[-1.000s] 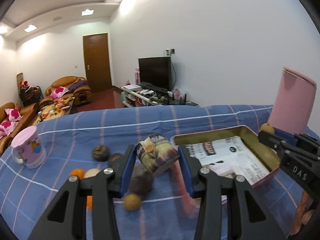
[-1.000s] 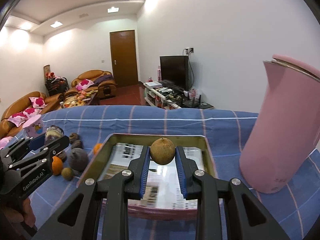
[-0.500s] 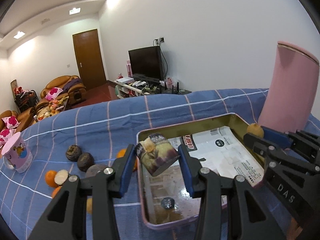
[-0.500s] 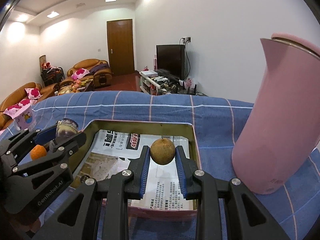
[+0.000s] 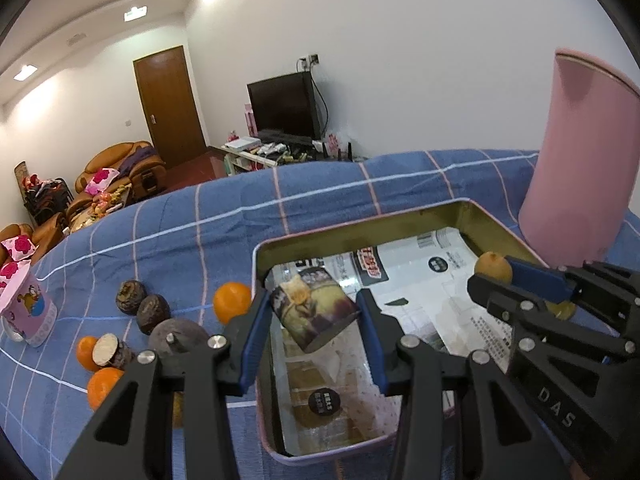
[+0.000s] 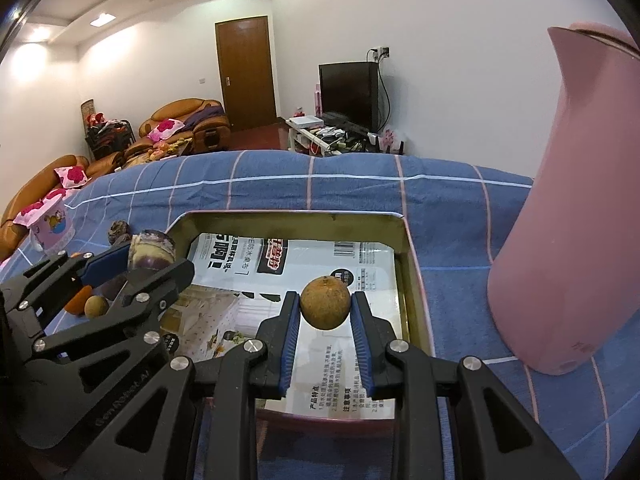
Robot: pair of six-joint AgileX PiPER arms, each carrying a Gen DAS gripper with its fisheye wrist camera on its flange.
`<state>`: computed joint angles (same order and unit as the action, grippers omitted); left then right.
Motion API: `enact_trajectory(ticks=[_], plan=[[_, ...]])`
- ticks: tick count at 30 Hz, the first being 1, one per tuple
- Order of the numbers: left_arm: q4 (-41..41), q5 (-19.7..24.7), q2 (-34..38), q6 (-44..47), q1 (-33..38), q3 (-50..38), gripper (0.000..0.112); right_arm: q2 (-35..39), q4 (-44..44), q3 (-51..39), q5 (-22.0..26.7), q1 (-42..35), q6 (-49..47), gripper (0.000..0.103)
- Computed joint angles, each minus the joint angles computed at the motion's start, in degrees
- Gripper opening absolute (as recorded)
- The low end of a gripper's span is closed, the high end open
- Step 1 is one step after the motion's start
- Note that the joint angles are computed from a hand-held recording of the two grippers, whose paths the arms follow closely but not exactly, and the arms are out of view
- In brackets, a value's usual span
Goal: Organize fruits
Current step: 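Carry the cake cup and brown fruit over the tin box with both tools, then open both tools to drop the cake cup and brown fruit into the tin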
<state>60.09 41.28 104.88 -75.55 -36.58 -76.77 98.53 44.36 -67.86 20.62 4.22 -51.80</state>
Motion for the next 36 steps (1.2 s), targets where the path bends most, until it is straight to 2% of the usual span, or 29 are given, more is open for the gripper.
enact_trajectory(ticks=[6,12,14,15,17,19,20,22,23,24,26,33,36], plan=[[-2.6,0.0,0.7,3.0,0.4,-1.3,0.045,1.3,0.5,-1.5,3.1,-0.7,0.3,0.028],[-4.3,0.4,0.9,3.9,0.9,-1.8,0.046,1.3,2.8,-1.5,4.0,-1.2,-1.3,0.029],[-3.5,0.7,1.0,3.4,0.6,-1.7,0.048,1.1,4.2,-1.3,4.5,-1.5,-2.6,0.035],[-3.1,1.3,1.1,2.9,0.4,-1.8,0.049,0.9,4.5,-1.1,4.2,-1.4,-2.7,0.042],[-3.1,0.7,0.7,2.6,0.6,-1.3,0.051,0.5,5.5,-0.5,3.3,-1.5,-3.2,0.045],[-2.0,-0.1,0.1,1.5,0.5,-0.4,0.059,0.0,8.5,0.2,2.9,-2.1,-5.1,0.046],[-0.5,1.1,0.2,-0.1,-0.1,-0.3,0.063,-0.2,10.1,0.3,2.8,-2.5,-6.3,0.046],[1.9,3.7,0.1,-3.2,-1.0,-0.1,0.09,-0.7,13.4,1.0,2.1,-3.1,-8.7,0.046],[3.6,2.6,-0.8,-5.2,-1.0,1.4,0.097,-0.9,15.7,1.2,2.2,-3.6,-10.4,0.049],[5.0,1.8,-1.6,-6.7,-1.0,2.5,0.103,-1.2,18.4,1.7,2.3,-4.1,-12.3,0.059],[8.7,2.1,-2.6,-10.7,-1.9,4.3,0.103,-2.4,25.2,3.5,1.3,-4.6,-18.0,0.07],[11.7,2.2,-3.6,-14.2,-2.0,5.9,0.103,-3.7,32.3,5.6,-3.2,-3.1,-25.6,0.07],[11.6,2.4,-3.7,-14.4,-2.0,5.9,0.103,-4.1,38.3,6.7,-5.0,-2.6,-31.7,0.07]])
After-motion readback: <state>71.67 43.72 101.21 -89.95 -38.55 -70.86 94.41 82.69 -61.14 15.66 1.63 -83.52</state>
